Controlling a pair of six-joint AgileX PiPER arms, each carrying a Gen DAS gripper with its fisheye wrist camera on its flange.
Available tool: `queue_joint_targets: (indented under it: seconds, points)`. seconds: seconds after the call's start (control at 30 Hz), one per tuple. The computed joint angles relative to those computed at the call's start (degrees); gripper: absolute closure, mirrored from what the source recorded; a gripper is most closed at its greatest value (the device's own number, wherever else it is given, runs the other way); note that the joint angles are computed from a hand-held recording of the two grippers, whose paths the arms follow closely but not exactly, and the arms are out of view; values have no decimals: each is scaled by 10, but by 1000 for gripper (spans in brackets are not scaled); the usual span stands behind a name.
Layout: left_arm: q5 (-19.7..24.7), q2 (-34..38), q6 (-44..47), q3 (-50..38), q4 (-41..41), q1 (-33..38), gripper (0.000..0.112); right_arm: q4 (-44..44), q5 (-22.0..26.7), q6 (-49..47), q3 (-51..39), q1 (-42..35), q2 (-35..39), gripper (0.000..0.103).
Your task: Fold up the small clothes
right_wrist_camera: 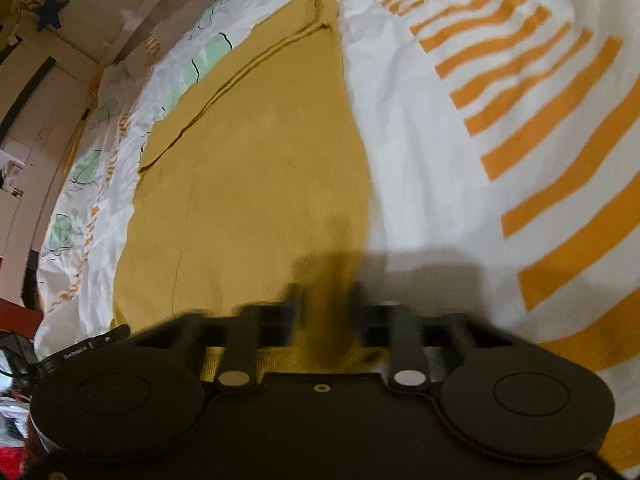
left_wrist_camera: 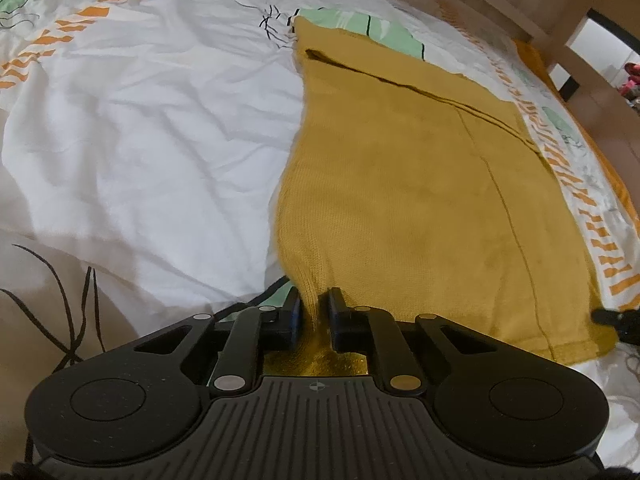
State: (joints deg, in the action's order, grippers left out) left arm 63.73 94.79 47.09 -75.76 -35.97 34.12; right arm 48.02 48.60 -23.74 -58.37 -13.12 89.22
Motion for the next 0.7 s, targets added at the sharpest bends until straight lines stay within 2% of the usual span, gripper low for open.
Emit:
queue_joint_targets:
  seconds: [0.13,0.37,0.5,0.7]
  points:
    - [-1,-12,22,10,-34,14,107,40,-10,-41,18,-6,-15,87]
    - [0,-28,28,12,-104,34,107,195,-5,-162,60,-51,-43,87]
    - [11,-21,-5,-15,-127,35,107,227,1,-183,49,-53,-37,87]
    - [4,-2,-41,-80,-147,16,107,251,1,-183,0,-46,-17,87]
